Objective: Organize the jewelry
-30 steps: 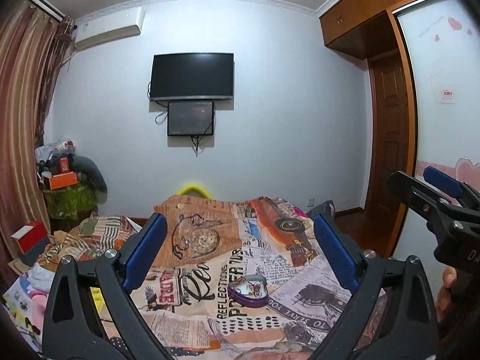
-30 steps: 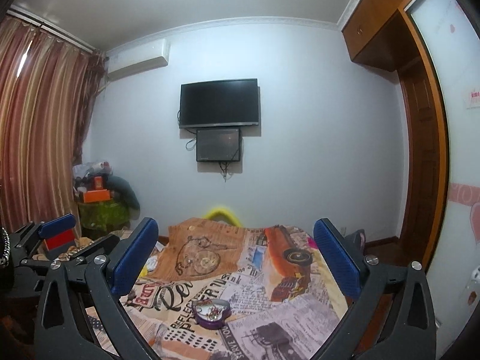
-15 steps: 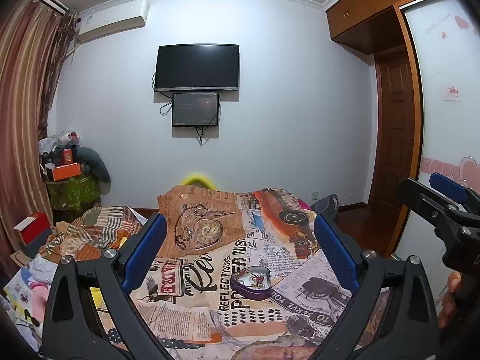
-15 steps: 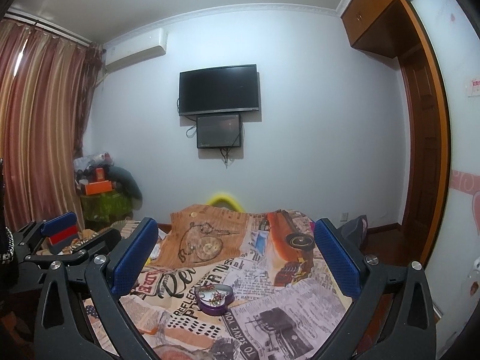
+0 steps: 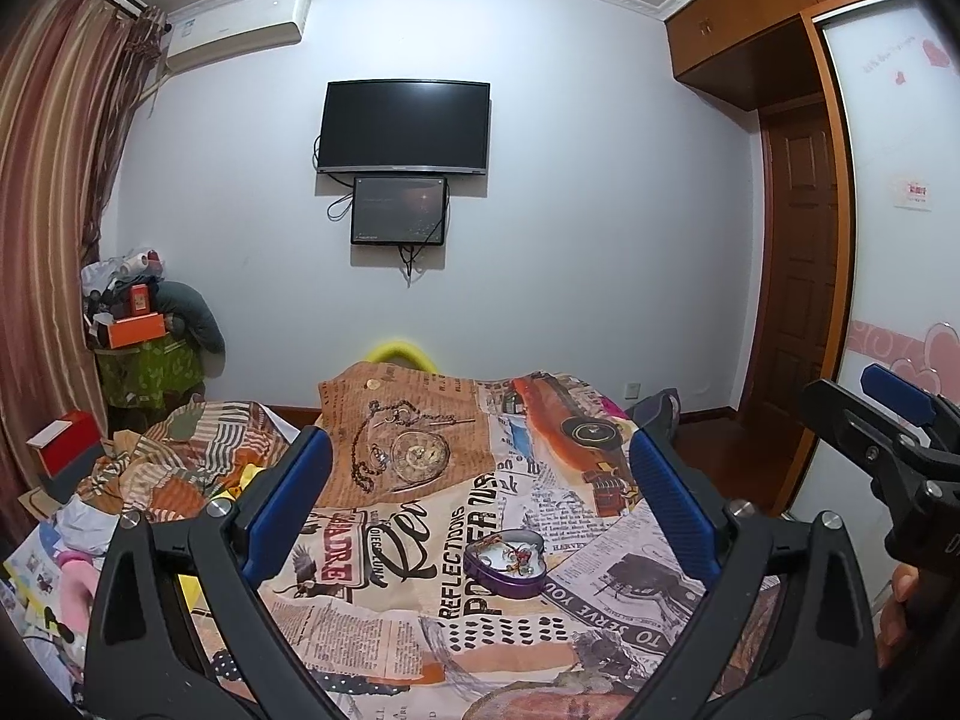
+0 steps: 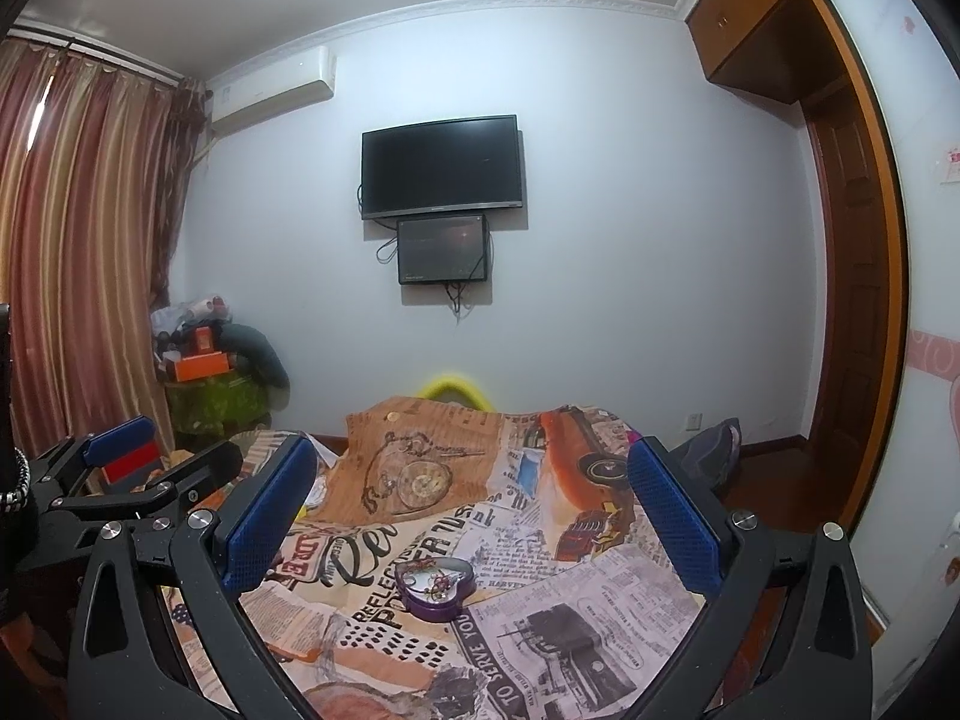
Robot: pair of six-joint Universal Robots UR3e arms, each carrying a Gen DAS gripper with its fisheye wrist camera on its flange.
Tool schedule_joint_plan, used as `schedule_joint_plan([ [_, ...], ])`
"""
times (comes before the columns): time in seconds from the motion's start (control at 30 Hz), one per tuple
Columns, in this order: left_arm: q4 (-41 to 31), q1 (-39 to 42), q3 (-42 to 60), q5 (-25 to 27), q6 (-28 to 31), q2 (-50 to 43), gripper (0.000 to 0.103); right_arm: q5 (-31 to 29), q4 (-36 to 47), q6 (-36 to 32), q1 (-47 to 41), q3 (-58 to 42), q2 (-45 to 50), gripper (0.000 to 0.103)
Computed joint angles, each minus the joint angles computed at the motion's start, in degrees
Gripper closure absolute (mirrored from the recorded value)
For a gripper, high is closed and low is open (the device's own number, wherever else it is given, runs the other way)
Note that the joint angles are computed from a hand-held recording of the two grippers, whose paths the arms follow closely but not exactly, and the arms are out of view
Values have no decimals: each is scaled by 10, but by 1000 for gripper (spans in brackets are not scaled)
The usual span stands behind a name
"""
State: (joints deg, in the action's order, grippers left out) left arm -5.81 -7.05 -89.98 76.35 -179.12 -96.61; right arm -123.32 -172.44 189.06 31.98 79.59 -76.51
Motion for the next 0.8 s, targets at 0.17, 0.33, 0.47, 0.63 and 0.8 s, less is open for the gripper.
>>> schedule_joint_plan([
  [0.17, -2, 1, 1, -2, -1, 0, 3, 1, 1, 2, -1, 0, 0, 0],
  [0.33, -5, 1, 6, -3, 0, -2, 3, 1, 5, 2, 0, -4, 1, 0],
  [0.47, -4, 0, 7, -4, 0, -4, 3, 1, 5, 2, 0, -4, 1, 0],
  [0.63, -4, -1, 8, -5, -3, -6, 3, 5, 9, 2, -2, -6, 0, 0],
  [0.8, -6, -1, 8, -9, -6, -7, 2, 5, 16, 4, -1, -10, 2, 0],
])
